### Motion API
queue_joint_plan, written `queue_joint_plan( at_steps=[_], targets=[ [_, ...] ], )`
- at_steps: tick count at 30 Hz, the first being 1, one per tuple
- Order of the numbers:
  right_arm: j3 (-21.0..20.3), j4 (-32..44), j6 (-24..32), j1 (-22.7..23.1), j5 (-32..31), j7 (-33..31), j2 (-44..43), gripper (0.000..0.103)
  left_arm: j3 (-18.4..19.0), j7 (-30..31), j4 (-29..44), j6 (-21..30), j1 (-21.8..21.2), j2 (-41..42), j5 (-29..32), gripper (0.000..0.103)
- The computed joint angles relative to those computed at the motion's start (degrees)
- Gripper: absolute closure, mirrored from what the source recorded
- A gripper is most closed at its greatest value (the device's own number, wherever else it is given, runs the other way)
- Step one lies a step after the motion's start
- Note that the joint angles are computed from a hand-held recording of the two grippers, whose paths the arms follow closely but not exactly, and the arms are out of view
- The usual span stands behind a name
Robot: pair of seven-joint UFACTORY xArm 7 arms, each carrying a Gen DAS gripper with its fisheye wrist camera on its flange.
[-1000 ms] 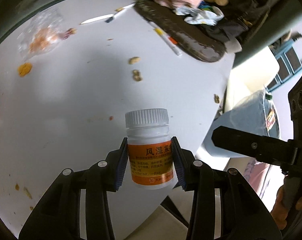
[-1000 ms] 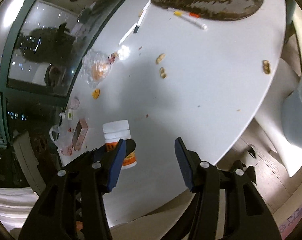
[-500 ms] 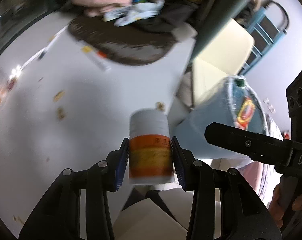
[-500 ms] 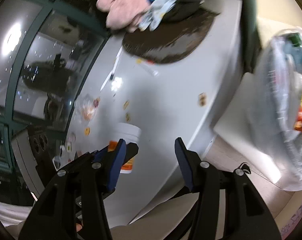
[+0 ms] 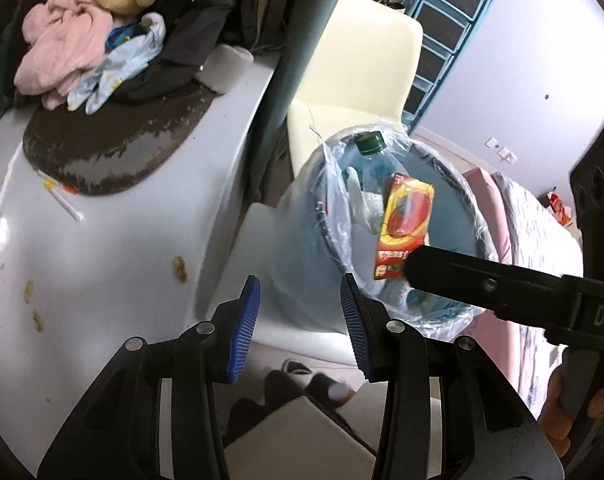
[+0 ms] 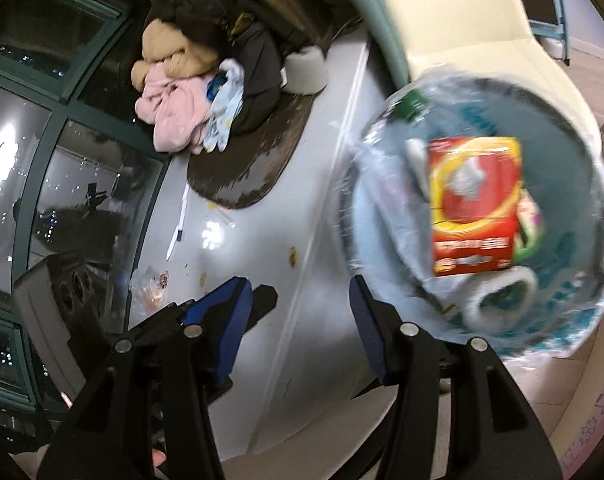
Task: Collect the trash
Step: 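Open the left gripper to drop the pill bottle into the bin, then bring the left tool back over the table toward the pink box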
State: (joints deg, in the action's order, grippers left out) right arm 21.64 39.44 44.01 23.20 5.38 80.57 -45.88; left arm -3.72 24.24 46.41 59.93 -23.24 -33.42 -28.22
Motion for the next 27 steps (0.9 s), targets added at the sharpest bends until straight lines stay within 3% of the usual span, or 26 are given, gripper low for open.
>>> queue_joint_plan(
  at_steps=[7, 18, 23, 27],
  targets=[
    [1.1, -3.6, 0.3, 0.7, 1.6, 4.6, -3.6, 0.054, 1.2, -4.0, -2.2, 2.2, 3.5, 0.5, 1.9, 0.064],
    [2.4, -3.3, -3.1, 2.0, 0.8, 7.1, 0.2, 0.054, 4.1, -4.9, -4.4, 4.7, 8.8, 0.4, 5.1, 0.063],
    [2.7, -2.9, -1.9, 2.2, -0.1, 8.4, 0.4, 0.054, 4.2, -5.0, -5.6, 4.9, 10.1, 0.0, 5.3, 0.048],
    [2.4, -2.3, -1.1, 2.9, -0.3, 7.9, 1.1, 0.054, 4.2, -5.7, -6.7, 5.3, 10.6, -1.1, 5.4, 0.047]
  ],
)
